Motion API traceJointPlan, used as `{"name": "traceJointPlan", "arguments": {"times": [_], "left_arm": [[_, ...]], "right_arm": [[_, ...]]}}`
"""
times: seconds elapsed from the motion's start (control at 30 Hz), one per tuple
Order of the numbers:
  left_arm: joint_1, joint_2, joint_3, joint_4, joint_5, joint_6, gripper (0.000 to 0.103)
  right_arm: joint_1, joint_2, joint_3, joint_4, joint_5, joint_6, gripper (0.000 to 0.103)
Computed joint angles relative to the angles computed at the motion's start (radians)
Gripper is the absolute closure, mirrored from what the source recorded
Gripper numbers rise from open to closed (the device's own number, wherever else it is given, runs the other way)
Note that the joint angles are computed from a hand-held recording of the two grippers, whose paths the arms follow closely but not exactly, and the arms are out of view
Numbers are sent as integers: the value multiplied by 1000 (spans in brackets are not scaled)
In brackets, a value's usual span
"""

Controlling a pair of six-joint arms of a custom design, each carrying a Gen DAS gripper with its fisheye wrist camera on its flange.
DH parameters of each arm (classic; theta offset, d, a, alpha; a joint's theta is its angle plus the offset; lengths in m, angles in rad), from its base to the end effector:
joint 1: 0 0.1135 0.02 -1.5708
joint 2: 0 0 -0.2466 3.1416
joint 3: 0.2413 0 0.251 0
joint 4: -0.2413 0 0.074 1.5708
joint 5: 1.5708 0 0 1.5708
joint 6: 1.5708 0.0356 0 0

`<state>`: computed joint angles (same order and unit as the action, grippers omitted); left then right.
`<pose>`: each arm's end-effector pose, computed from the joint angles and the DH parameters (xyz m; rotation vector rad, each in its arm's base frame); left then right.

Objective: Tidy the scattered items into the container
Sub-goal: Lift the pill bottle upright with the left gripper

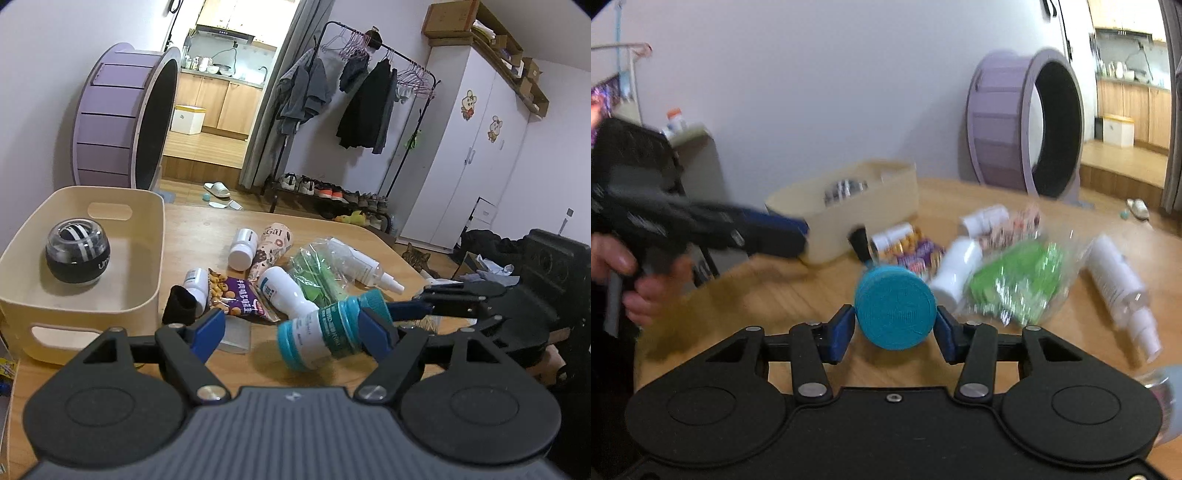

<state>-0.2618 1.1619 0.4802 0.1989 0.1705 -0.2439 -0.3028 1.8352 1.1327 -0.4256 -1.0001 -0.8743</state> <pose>0.2357 -0.0694 0.1821 0.1261 2.0779 -0.4866 0.3422 -0.0755 0.1556 -0.8580 1.9846 0.7071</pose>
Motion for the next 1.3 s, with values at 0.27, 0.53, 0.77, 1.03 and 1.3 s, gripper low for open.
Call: {"name": "traceJointPlan", "arguments": {"times": [0.27,0.53,0.77,1.03,1.3], "left_arm": [[-7,4,-1,10,-7,-5,25],[32,-29,-15,12,17,-18,25],[15,-37,-19,5,18,20,25],[-63,25,-5,49,-45,64,25],[-163,134,38,116,-165,104,25]], "right_arm": [[-11,-24,-6,15,-46,33,60],[23,-57,-49,90,-41,87,60],[11,-83,-65,61,-37,42,19],[-87,-32,59,-135,-72,-100,13],[-109,-9,73,-132,-52,-95,7]]}}
